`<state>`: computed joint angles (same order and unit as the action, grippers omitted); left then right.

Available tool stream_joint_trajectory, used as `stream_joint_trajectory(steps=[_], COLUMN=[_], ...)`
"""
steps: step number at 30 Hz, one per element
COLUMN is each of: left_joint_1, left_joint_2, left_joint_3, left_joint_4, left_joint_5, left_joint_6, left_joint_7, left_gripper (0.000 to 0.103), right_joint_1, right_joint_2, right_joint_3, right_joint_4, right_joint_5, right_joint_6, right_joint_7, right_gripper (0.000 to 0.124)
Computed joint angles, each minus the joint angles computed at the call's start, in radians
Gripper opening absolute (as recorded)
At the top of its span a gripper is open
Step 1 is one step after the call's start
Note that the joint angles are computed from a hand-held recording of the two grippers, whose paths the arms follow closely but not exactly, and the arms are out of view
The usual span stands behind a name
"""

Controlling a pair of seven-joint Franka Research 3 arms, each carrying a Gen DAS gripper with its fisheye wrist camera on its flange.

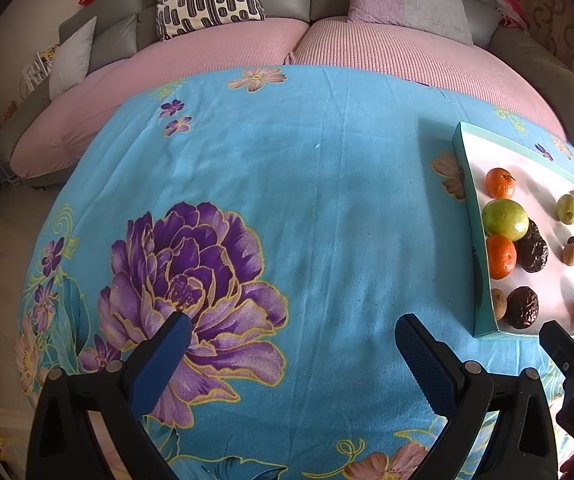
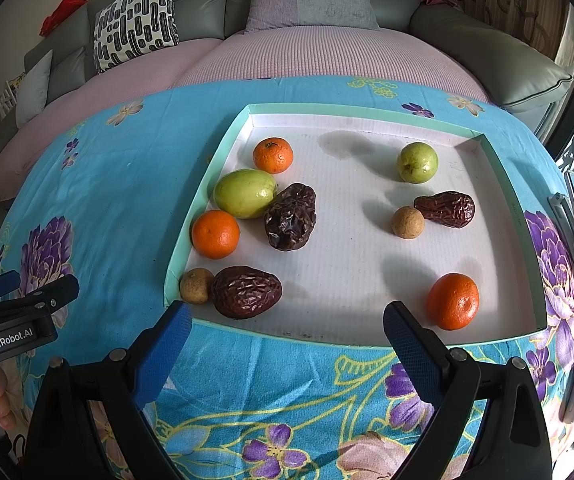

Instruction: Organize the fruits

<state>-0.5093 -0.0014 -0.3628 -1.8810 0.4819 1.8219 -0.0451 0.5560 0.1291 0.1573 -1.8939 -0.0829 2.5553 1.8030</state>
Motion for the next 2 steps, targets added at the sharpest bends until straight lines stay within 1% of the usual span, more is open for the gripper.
stream_joint_trajectory(steps=[2], left_joint_1=[-0.001], left_joint_2=[0.0], left_joint_3=[0.0], left_joint_4=[0.001], left_joint_5=[-0.007], left_joint_6=[-0.001], left_joint_7=[0.0], left_gripper=[0.103], right_joint_1=[0.0], right_joint_2=[0.0], right_joint_3=[0.0], right_joint_4=[0.0], right_joint_5=[0.0], right_joint_6=[0.0], right_joint_7=[0.0], right_gripper=[0.097])
